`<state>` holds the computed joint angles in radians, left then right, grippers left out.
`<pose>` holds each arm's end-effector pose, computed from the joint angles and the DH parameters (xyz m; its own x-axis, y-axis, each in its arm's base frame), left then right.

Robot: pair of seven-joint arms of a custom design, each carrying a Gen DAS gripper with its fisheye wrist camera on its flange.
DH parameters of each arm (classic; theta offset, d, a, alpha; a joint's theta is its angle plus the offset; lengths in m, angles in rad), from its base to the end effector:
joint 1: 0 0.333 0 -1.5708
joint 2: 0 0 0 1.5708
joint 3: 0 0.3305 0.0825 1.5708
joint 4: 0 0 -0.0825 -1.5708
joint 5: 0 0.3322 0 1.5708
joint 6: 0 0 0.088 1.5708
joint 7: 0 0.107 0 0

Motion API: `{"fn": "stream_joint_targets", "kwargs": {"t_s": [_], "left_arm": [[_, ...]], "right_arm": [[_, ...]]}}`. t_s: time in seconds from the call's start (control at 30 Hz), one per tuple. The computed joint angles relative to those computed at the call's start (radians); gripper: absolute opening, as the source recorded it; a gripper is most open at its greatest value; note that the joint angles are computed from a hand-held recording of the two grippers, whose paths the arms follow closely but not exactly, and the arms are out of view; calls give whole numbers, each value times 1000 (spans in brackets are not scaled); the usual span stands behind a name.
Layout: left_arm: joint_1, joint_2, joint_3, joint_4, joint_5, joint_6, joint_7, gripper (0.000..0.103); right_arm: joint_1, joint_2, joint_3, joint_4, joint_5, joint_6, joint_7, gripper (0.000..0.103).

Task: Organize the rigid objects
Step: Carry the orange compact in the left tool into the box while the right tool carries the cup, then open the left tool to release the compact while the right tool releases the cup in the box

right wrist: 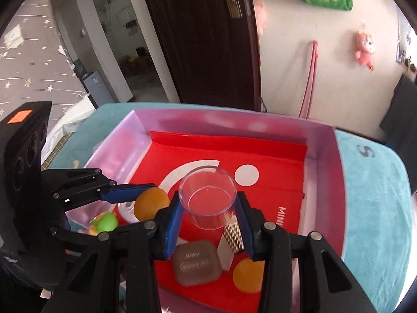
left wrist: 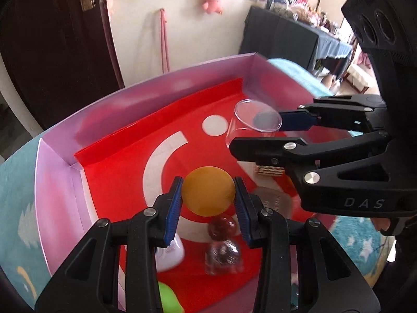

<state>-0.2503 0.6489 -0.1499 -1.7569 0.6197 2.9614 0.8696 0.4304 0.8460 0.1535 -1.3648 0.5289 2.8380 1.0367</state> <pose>0.6112 -0.2815 0.3100 -0.2351 -0.9705 0.0535 -0.8151 0.1669 -0.5548 0.6567 0.3583 0.3189 0.5906 -0.7779 -0.2146 -0.6954 -0.3556 -0.6245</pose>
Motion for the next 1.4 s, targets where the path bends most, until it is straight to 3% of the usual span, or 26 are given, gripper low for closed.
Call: {"fn": "stream_joint_targets", "kwargs": {"t_s": [0.1, 0.4, 0.8, 1.4], "left_arm": [[26, 33, -40, 49, -34, -56, 57, 36], [53, 81, -71, 104, -110, -119, 145, 36], [20, 94, -50, 130, -123, -155, 158, 36], [1, 109, -38, 146, -105, -156, 141, 39]], "right_arm": [[38, 59, -65, 102, -54, -74, 80, 42], [44, 154, -104, 269, -159, -224, 198, 42], [69, 217, -136, 380, -261, -311, 266, 43], [63, 256, -125, 445, -284, -349, 282, 43]]}}
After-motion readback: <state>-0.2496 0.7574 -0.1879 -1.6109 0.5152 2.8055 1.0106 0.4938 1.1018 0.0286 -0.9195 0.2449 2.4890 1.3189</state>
